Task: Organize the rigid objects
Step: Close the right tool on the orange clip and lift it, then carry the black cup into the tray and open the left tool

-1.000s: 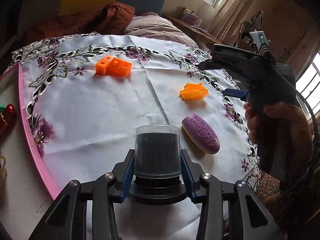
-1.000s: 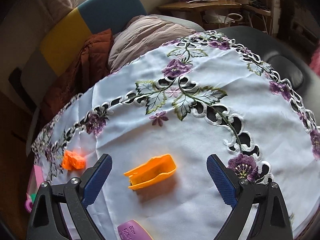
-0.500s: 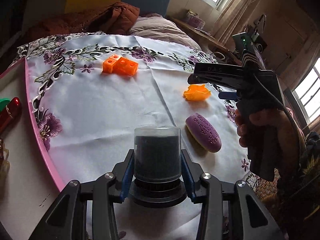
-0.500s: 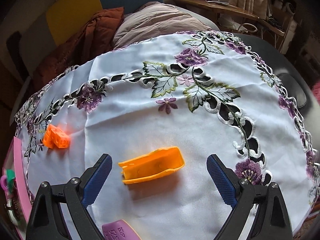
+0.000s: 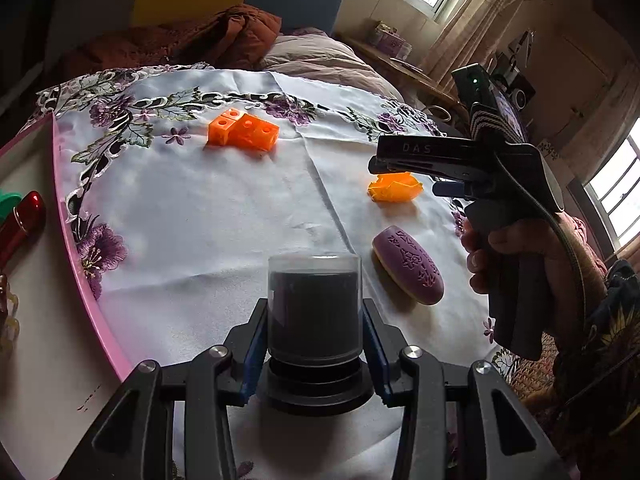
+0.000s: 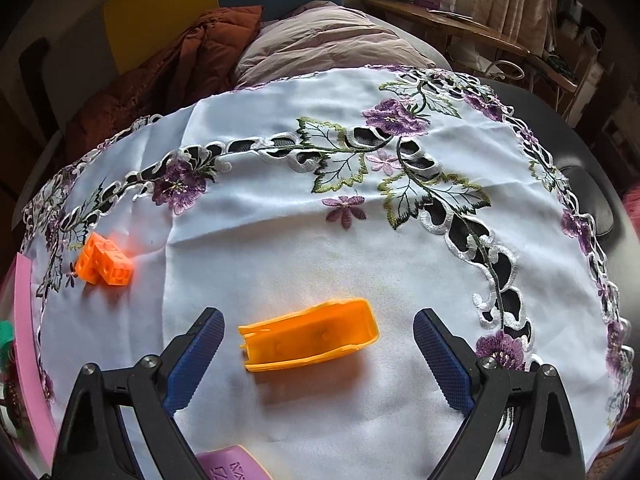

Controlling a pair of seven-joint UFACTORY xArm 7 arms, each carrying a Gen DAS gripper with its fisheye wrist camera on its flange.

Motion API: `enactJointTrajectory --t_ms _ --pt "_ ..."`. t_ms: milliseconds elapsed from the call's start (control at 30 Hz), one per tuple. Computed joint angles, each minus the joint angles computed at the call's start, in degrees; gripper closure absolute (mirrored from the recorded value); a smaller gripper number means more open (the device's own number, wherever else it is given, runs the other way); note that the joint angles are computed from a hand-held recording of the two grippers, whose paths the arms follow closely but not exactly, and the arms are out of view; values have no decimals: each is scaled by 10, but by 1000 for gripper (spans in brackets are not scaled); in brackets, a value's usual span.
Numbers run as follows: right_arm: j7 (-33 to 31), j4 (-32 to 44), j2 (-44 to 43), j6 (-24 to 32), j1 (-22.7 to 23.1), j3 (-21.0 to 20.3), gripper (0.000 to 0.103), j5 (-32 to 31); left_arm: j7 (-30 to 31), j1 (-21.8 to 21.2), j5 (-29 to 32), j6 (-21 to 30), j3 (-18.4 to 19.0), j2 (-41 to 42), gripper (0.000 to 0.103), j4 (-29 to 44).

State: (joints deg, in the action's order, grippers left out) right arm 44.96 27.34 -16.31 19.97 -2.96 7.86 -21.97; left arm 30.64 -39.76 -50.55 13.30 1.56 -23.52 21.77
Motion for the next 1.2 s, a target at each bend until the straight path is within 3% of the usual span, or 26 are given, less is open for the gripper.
enactJointTrajectory --t_ms 67,100,200,433,500,533,600,700,833,900,967,1067,1200 --pt "0 1 3 0 0 0 8 -1 0 0 0 0 0 0 59 0" --pt "-7 2 6 1 3 -1 32 -1 0 0 0 0 1 -1 59 0" --pt "-23 13 16 23 12 4 33 -10 -5 3 5 2 -2 -3 59 -1" --pt "-83 9 26 17 47 -34 34 61 -25 11 25 5 -6 -21 59 -9" --pt "-61 12 25 26 29 -6 35 27 -37 14 39 1 -10 -35 59 -15" --pt "-59 11 25 25 29 -7 37 26 -43 16 49 -2 -12 -46 59 -19" --pt "-51 7 19 22 26 -7 53 21 -63 20 73 -3 -14 -69 59 -29" --pt "-48 7 17 23 24 -8 56 18 -93 28 109 -4 -14 -95 59 -39" --pt "-46 11 19 25 24 -7 54 12 -131 40 156 0 -16 -120 59 -50" --pt "-62 11 20 23 34 -19 33 37 -144 38 171 3 -7 -130 59 -55" --pt "-90 6 17 17 49 -36 25 84 -156 36 187 7 2 -140 59 -60" --pt "-115 -15 -5 -23 55 -63 20 156 -167 28 200 10 19 -152 59 -64" --pt "-81 -58 -52 -93 18 -62 13 196 -171 16 209 9 36 -157 59 -66"
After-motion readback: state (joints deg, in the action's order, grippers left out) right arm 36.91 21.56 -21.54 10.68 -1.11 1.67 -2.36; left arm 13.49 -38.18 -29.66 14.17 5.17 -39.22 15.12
